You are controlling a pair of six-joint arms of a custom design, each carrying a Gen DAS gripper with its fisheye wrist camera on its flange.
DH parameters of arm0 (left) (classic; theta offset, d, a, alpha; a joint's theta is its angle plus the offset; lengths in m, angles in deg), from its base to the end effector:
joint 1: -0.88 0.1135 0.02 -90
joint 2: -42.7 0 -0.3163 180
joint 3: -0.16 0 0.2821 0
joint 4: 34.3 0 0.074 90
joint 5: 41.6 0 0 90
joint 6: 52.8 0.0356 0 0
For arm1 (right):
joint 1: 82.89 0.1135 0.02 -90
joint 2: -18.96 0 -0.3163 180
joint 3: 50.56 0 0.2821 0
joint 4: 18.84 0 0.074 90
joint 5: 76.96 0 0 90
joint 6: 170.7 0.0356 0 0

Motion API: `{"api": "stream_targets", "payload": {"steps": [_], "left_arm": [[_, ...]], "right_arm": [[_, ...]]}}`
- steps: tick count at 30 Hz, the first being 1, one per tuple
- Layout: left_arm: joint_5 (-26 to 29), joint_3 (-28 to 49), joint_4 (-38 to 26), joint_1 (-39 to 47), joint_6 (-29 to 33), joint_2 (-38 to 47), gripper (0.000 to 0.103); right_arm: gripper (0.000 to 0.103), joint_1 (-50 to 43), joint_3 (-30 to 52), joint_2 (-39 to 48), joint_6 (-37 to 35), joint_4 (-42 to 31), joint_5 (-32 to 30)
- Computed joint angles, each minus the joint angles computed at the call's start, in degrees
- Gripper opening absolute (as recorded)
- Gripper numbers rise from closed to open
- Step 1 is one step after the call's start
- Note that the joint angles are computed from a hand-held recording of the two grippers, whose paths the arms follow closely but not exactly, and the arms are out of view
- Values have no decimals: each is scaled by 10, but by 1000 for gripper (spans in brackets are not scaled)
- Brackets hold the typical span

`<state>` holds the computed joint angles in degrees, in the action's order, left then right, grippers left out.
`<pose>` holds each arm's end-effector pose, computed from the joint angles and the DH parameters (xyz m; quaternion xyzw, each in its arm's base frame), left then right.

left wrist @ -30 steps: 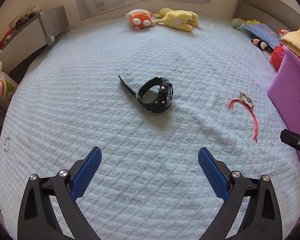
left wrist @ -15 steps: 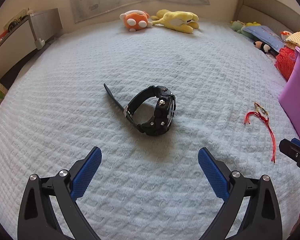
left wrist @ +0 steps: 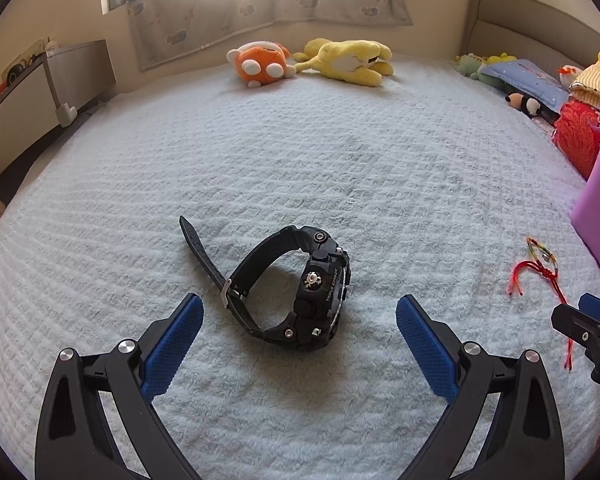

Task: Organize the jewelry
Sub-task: 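Close left tool on black watch while right tool grasps red-cord rainbow bracelet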

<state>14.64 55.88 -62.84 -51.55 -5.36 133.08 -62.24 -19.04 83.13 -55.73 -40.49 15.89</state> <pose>0.1991 -0.2264 0.1769 0.0130 0.9332 0.0274 0.3581 0.1725 0.0631 0.1570 0.0435 0.9506 0.0970 0.2916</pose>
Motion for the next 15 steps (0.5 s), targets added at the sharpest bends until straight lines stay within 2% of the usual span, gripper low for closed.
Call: {"api": "stream_targets", "payload": {"steps": [7,15], "left_arm": [[15,-4,28,14,1,26,95],[32,11,25,29,6,48,95]], "right_arm": [[71,-4,-2,46,-16,47,-2],[71,3,2,85,-28,92,17]]}}
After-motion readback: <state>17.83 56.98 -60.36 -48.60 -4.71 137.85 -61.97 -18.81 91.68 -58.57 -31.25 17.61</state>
